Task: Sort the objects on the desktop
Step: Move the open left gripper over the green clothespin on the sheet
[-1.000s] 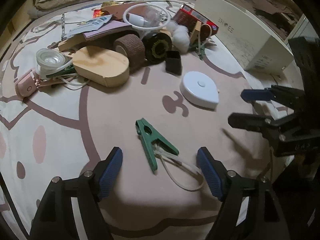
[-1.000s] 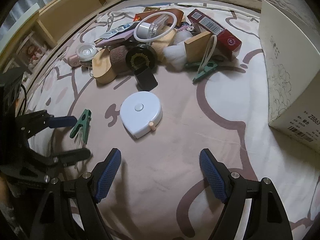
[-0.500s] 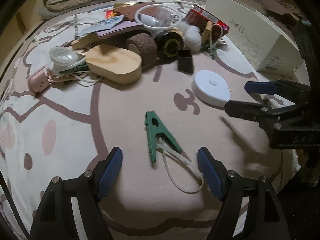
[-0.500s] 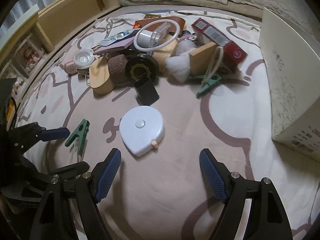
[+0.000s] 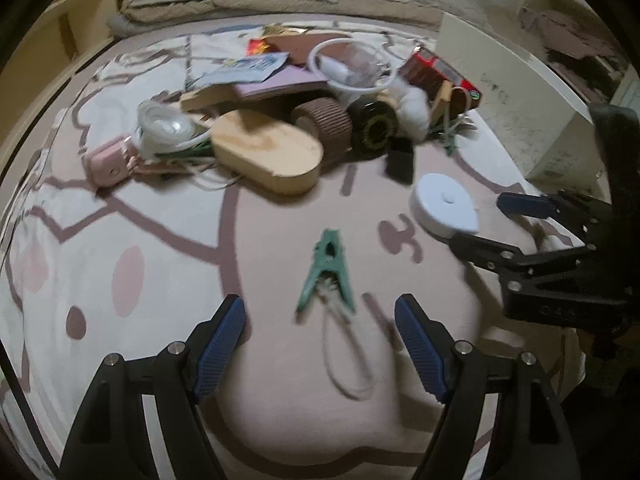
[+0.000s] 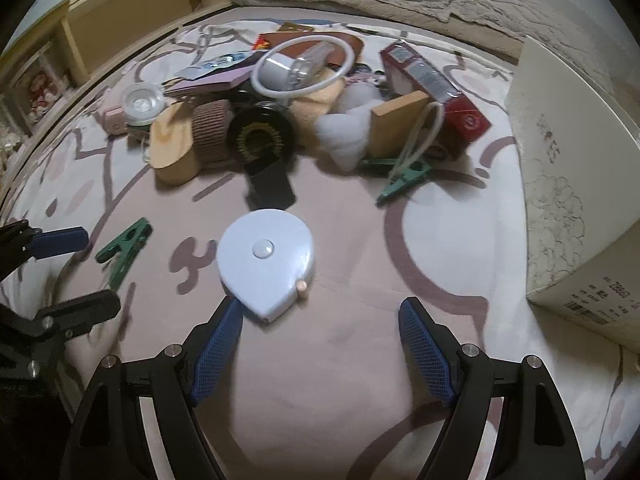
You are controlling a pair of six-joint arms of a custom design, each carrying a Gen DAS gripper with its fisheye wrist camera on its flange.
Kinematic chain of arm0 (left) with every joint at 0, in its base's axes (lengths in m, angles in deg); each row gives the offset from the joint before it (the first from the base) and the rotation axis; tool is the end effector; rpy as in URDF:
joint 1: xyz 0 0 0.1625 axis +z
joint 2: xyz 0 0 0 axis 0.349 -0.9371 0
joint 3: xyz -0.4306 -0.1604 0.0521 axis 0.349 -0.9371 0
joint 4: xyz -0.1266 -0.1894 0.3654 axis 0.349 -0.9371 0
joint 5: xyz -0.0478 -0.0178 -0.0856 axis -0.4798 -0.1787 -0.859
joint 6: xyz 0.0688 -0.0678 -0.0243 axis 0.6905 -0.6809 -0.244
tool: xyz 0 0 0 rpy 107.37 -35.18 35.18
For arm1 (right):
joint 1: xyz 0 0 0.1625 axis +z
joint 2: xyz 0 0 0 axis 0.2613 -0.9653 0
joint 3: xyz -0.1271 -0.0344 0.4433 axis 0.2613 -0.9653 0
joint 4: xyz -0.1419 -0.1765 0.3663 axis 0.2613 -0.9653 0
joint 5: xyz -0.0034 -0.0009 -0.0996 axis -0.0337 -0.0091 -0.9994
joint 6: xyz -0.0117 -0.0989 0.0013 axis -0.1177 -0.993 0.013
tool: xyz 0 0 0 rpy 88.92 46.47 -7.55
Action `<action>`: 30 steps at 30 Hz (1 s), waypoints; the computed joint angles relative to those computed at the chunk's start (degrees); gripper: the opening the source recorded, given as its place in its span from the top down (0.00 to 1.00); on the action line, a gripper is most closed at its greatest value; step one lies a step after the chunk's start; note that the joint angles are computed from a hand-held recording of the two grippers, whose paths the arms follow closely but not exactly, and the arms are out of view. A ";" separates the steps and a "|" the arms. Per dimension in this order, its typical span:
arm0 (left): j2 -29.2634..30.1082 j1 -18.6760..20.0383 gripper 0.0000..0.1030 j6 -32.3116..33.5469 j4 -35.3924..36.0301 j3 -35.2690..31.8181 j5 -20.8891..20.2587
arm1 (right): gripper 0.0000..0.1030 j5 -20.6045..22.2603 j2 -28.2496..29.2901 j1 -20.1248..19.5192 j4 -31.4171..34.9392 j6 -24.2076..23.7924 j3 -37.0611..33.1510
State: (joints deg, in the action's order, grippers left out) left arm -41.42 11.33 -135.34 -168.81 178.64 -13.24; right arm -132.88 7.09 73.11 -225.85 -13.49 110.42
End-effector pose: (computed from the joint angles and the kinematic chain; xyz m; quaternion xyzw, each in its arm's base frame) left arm -0.2990 -0.4293 0.0070 -0.0033 0.8915 -0.2663 0.3665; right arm 0.0808 -0.5542 0.2021 0.4288 -0.8683 0.0612 0.2417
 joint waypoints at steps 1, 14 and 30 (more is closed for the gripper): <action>0.32 0.07 0.26 0.79 -0.19 -0.28 0.16 | 0.21 0.07 0.01 -0.07 0.10 0.19 -0.14; 2.32 1.57 0.43 3.59 -10.08 1.17 -0.84 | 0.17 1.72 0.50 -0.76 -3.75 -2.02 1.24; 3.37 0.96 0.24 4.18 -16.69 3.09 -0.39 | 0.10 1.84 0.32 -0.91 -0.33 -0.41 0.25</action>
State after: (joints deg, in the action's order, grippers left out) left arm -38.05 12.29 -131.16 -185.49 181.74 -13.63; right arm -131.04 7.41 72.20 -226.18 -13.90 110.68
